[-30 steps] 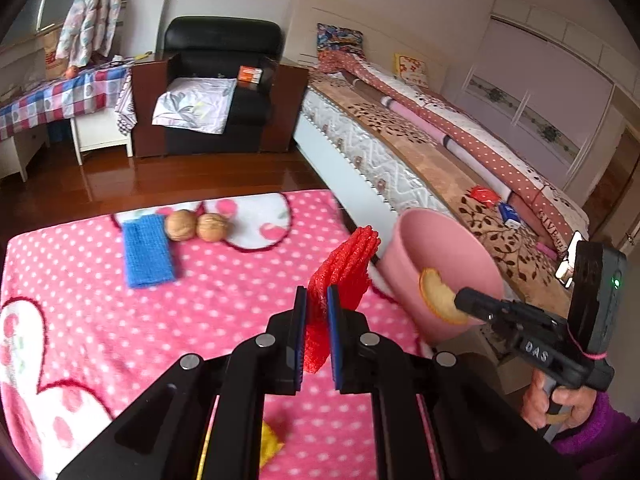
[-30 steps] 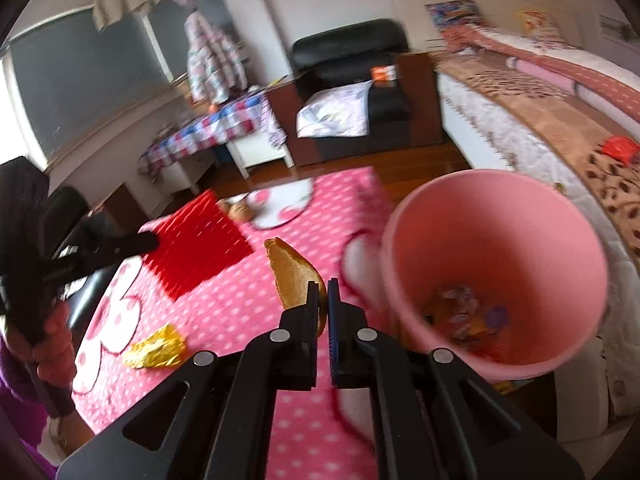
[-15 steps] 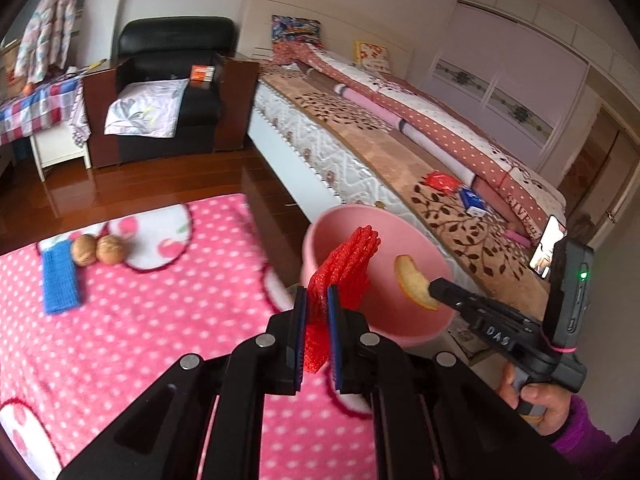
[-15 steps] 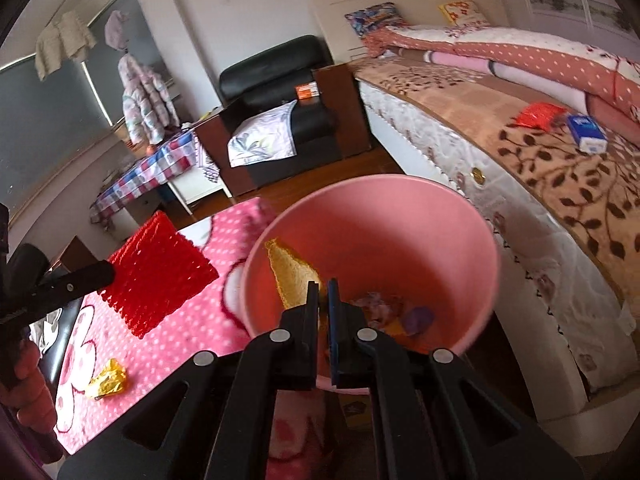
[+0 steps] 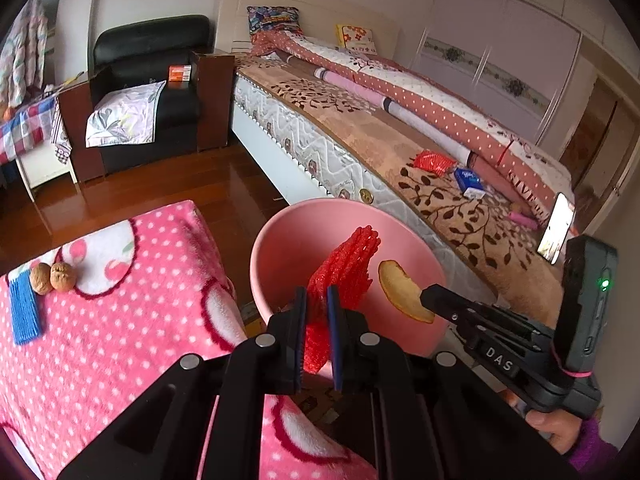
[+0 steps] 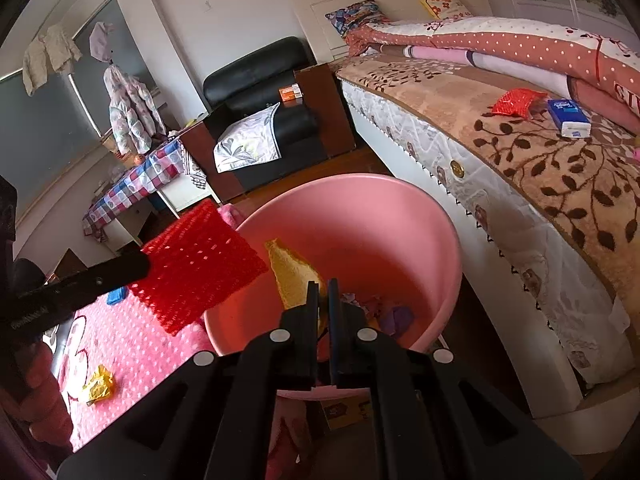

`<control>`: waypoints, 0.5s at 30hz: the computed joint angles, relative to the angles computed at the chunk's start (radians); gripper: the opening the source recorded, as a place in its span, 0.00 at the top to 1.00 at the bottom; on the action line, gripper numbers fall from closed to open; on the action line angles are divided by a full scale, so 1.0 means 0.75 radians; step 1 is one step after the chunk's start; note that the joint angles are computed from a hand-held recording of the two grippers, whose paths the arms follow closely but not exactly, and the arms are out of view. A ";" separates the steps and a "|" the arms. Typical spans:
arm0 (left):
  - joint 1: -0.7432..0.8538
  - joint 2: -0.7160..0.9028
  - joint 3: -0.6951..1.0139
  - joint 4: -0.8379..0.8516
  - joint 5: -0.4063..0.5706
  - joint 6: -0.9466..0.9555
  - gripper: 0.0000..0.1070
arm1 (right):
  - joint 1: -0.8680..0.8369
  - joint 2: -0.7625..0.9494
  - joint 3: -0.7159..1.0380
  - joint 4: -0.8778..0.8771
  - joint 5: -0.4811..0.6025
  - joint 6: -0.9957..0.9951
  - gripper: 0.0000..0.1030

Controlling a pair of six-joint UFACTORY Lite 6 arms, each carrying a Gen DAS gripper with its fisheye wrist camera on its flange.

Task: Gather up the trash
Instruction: 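Carry the red mesh sleeve and yellow chip over the pink bucket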

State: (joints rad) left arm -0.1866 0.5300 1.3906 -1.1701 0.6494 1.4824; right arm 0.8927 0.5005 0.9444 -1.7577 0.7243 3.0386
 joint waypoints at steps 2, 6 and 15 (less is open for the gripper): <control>-0.021 0.016 0.007 0.008 -0.022 -0.013 0.91 | -0.007 0.000 -0.009 -0.016 -0.006 0.018 0.95; -0.050 0.061 0.045 0.037 -0.054 -0.072 0.91 | -0.014 0.010 -0.009 -0.038 -0.012 0.042 0.95; -0.063 0.125 0.104 0.075 -0.075 -0.158 0.73 | -0.019 0.017 -0.011 -0.068 0.005 0.084 0.95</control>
State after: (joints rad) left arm -0.2339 0.6236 1.4688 -1.1137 0.5931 1.3641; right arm 0.8784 0.5136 0.9359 -1.8087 0.7281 3.1019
